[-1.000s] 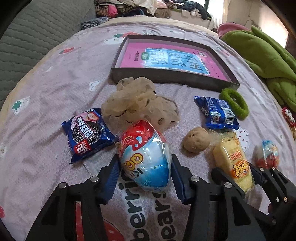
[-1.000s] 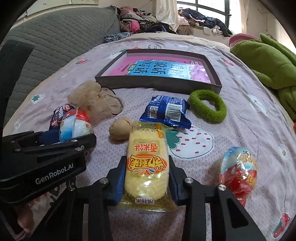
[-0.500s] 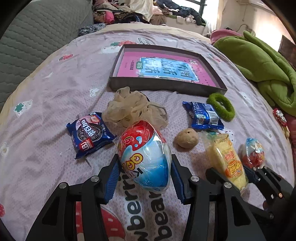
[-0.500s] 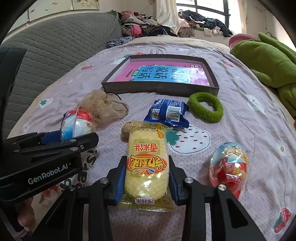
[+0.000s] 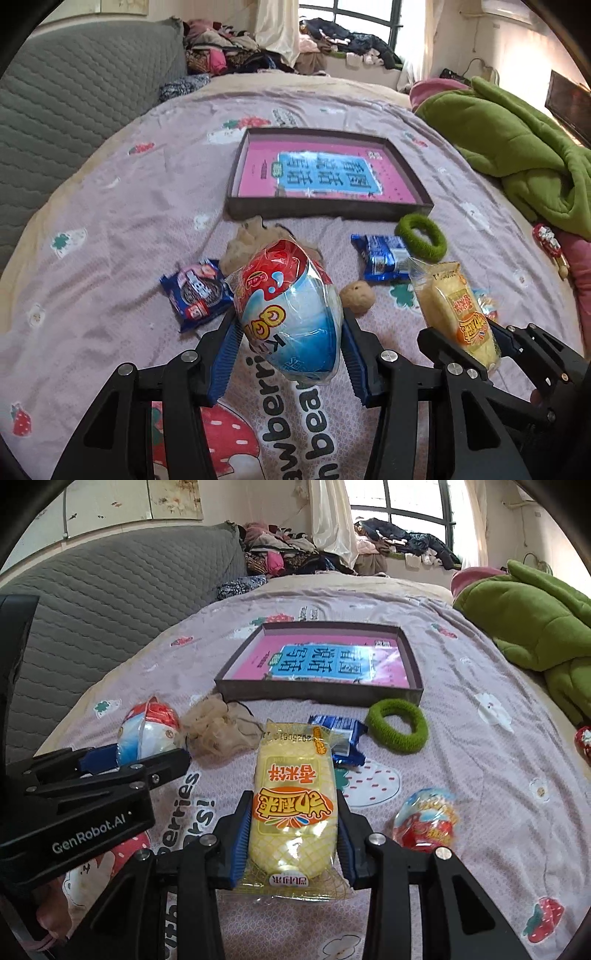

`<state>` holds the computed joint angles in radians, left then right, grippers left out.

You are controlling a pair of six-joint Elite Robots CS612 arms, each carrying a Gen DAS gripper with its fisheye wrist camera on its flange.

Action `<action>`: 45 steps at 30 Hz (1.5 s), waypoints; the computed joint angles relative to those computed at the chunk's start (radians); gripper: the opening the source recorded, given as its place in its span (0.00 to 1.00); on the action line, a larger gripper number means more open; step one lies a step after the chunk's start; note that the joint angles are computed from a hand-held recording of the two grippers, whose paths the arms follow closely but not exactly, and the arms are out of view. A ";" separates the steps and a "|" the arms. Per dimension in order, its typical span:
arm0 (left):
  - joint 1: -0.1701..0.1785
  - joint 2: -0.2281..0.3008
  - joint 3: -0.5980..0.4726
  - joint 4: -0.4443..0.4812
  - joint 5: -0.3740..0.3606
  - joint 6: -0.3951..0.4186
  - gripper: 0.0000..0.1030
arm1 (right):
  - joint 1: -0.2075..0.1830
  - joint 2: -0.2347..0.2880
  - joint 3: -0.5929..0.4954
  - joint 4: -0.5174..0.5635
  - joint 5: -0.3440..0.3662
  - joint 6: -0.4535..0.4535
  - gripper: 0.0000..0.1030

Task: Organize objects
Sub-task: 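Carry egg in left gripper over pink tray while right carries cake packet there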

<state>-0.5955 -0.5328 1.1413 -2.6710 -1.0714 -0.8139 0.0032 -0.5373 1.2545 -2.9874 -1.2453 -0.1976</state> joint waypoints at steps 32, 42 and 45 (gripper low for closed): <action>0.018 0.004 -0.108 -0.046 0.072 0.146 0.52 | -0.006 0.007 -0.147 -0.007 -0.031 -0.052 0.39; 0.048 0.052 -0.230 -0.003 0.039 0.210 0.52 | -0.005 0.056 -0.277 0.063 -0.022 -0.064 0.39; 0.057 0.076 -0.282 0.018 0.050 0.242 0.52 | -0.003 0.082 -0.331 0.086 -0.033 -0.066 0.39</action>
<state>-0.5388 -0.4571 0.8598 -2.6528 -1.0216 -0.5718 0.0000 -0.4555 0.9239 -2.9014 -1.2782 -0.2638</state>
